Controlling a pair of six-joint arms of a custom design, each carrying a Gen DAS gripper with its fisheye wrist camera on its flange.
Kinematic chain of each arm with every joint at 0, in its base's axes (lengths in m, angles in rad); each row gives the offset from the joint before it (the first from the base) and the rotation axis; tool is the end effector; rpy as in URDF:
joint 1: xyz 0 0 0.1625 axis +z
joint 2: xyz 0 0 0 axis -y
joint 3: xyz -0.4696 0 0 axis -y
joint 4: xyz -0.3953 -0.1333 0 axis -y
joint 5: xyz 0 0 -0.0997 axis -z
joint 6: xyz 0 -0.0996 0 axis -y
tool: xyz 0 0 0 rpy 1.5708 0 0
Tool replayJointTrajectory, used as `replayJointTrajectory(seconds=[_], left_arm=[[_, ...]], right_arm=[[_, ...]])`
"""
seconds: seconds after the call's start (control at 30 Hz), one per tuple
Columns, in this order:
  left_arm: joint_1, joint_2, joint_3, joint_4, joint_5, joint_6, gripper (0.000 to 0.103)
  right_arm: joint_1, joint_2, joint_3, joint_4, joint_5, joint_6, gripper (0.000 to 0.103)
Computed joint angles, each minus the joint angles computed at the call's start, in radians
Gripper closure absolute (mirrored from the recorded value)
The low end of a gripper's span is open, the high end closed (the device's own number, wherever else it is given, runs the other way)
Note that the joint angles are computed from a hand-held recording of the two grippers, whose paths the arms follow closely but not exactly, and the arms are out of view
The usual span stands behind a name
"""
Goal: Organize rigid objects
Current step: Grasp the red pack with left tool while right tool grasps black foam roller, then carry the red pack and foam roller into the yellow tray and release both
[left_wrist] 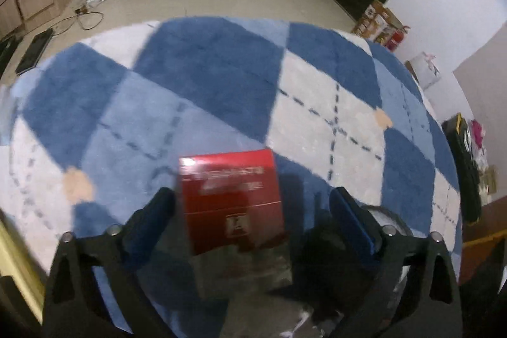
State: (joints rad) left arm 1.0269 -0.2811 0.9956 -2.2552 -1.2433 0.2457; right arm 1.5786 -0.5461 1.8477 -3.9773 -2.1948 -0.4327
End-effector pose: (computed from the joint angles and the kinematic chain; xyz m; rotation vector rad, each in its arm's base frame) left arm -0.2966 -0.8100 -0.0635 1.0885 2.5941 -0.0272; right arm 0.0800 -0.6228 0.0781 0.0510 -2.1280 1.1161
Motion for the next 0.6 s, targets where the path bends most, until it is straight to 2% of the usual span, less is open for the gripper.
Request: replayJointTrajectory(seconds=[0.03, 0.1, 0.13, 0.2, 0.3, 0.37, 0.47, 0.53, 0.6], left_arm=[[0.001, -0.003, 0.020, -0.039, 0.000, 0.000, 0.012], [0.005, -0.005, 0.033, -0.074, -0.003, -0.027, 0.028], [0.003, -0.007, 0.044, -0.099, 0.023, -0.040, 0.045], [0.006, -0.010, 0.048, -0.109, 0.023, -0.048, 0.045], [0.001, -0.042, 0.088, -0.131, 0.010, -0.028, 0.045], [-0.008, -0.089, 0.158, -0.206, 0.012, -0.017, 0.045], [-0.026, -0.186, 0.296, -0.337, 0.021, -0.016, 0.045], [-0.037, -0.276, 0.410, -0.422, 0.026, -0.016, 0.045], [-0.047, -0.342, 0.486, -0.478, 0.055, -0.011, 0.045]], right_arm=[[-0.008, -0.004, 0.000, 0.013, 0.015, 0.009, 0.034], [-0.026, -0.010, 0.004, 0.028, 0.066, 0.016, 0.045], [-0.030, -0.011, 0.008, 0.020, 0.087, 0.006, 0.050], [-0.028, 0.000, -0.002, 0.002, 0.089, -0.022, 0.051], [-0.042, -0.014, 0.020, -0.010, 0.129, 0.000, 0.052], [-0.044, -0.022, 0.037, -0.031, 0.132, -0.002, 0.052], [-0.031, -0.033, 0.072, -0.103, 0.114, -0.060, 0.052], [-0.017, -0.052, 0.103, -0.133, 0.101, -0.070, 0.052], [0.004, -0.076, 0.132, -0.158, 0.093, -0.073, 0.052]])
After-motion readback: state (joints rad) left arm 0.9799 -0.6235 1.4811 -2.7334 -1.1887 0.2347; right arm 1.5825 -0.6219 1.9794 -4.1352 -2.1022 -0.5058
